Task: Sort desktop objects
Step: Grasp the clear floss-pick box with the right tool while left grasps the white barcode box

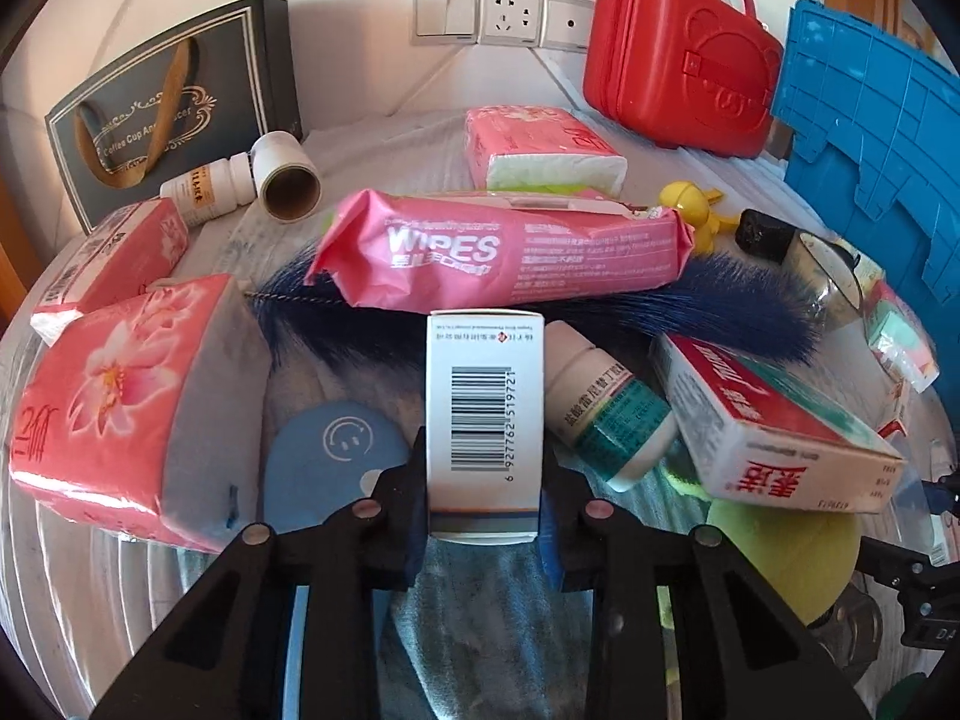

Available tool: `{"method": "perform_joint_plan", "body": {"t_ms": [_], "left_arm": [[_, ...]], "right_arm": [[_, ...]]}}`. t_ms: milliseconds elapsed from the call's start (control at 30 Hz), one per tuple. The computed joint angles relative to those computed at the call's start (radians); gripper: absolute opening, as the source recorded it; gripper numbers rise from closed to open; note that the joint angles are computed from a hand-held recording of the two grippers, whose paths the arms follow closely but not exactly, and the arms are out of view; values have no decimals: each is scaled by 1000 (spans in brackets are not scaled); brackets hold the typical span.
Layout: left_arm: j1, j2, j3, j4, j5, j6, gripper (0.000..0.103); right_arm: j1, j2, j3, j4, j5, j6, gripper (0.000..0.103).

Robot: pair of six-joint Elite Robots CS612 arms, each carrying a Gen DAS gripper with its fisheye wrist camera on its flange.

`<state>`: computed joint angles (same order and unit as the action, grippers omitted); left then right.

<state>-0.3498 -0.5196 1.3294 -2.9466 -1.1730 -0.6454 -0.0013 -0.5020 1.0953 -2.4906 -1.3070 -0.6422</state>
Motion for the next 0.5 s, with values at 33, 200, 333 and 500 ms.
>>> {"method": "perform_joint_plan", "body": {"t_ms": [33, 200, 333, 500], "left_arm": [[4, -1, 5, -13, -8, -19, 29], [11, 1, -7, 19, -15, 16, 29], [19, -1, -1, -4, -47, 8, 29], [15, -14, 23, -35, -37, 18, 28]], "right_arm": [[0, 0, 0, -2, -2, -2, 62], [0, -1, 5, -13, -2, 0, 63], [0, -1, 6, -16, -1, 0, 63], [-2, -1, 9, -24, 8, 22, 62]]}}
